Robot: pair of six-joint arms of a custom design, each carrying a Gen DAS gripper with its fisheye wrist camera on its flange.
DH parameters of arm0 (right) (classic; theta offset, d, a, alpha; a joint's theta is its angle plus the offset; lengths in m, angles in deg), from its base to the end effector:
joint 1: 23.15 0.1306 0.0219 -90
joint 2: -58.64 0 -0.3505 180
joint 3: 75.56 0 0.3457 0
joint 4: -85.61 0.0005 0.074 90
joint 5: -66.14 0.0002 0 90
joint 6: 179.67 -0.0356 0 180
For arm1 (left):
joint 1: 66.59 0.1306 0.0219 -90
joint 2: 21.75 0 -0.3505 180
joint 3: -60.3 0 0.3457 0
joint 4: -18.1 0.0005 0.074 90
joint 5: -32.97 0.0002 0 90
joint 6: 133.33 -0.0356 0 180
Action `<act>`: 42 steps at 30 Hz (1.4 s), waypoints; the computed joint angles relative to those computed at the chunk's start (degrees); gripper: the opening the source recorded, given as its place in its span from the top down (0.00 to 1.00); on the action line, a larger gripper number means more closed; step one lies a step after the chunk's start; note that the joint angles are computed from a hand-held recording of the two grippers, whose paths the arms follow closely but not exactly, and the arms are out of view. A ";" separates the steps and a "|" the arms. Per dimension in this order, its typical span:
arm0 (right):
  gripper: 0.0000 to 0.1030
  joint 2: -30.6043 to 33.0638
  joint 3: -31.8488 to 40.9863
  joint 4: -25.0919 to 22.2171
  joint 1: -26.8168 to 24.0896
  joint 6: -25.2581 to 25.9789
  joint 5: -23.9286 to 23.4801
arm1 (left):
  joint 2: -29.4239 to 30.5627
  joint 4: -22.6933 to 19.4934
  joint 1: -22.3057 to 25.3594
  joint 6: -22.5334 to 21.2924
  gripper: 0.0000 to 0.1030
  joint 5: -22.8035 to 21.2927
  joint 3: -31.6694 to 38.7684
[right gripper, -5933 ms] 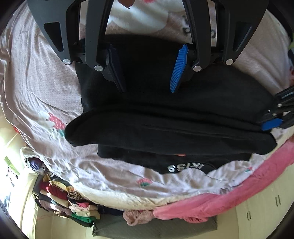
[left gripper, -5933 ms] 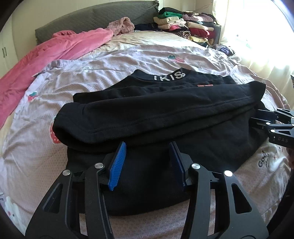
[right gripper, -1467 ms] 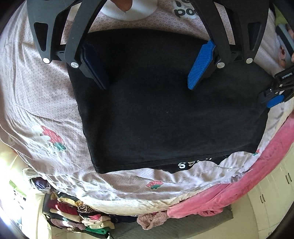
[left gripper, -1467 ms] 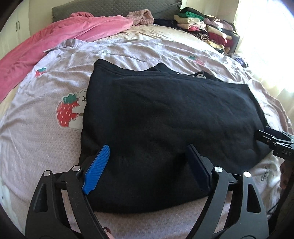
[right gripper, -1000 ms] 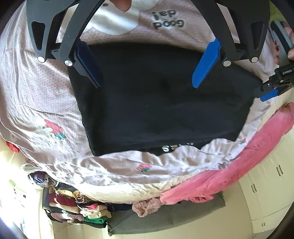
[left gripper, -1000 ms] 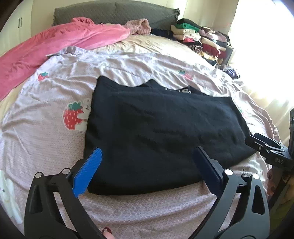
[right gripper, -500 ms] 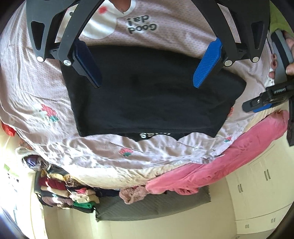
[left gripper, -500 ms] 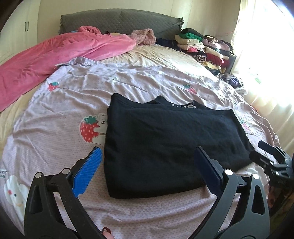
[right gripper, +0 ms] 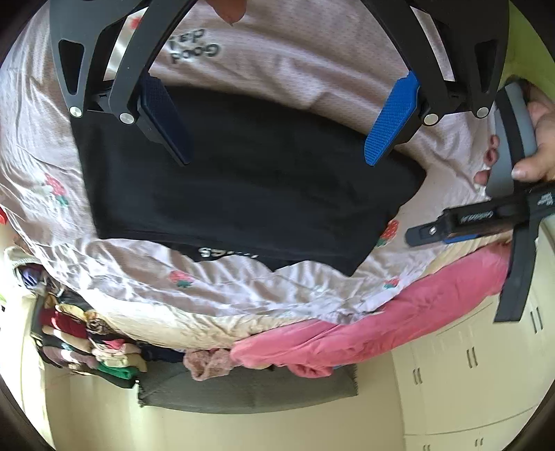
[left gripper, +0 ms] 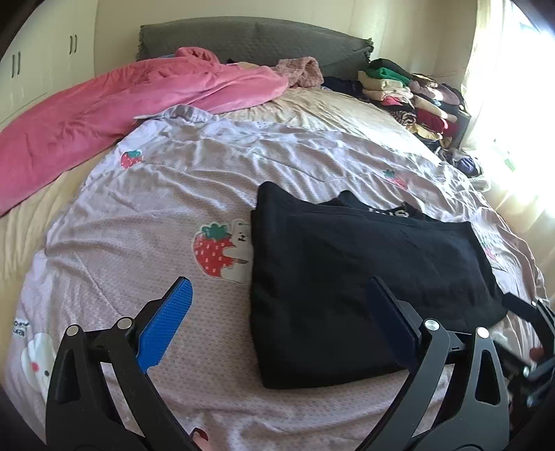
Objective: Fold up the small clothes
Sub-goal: 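Move both open grippers to the side edge of the folded black sweatshirt, then close both grippers on the side edge of the sweatshirt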
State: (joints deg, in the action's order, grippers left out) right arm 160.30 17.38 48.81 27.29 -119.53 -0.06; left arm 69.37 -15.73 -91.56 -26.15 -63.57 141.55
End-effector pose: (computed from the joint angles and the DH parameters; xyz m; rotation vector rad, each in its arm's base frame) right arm 0.3356 0.3829 0.3453 -0.2144 2.2831 0.2344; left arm 0.4079 -0.1860 0.3461 0.1019 2.3370 -0.2349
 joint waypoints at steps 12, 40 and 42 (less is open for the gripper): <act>0.04 11.41 11.01 -4.08 2.31 5.61 -0.77 | 1.34 -0.55 2.96 0.97 0.09 1.16 0.50; 0.89 19.63 16.14 3.46 2.67 23.65 6.03 | 12.51 -0.90 9.03 10.15 0.09 20.22 7.10; 0.91 18.34 14.52 5.49 2.60 23.11 5.85 | 12.54 0.59 9.04 11.25 0.09 24.01 6.75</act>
State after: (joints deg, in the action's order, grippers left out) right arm 178.64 31.90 54.30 29.89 -96.42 5.79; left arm 81.91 -15.14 -82.51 -14.89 -39.55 148.30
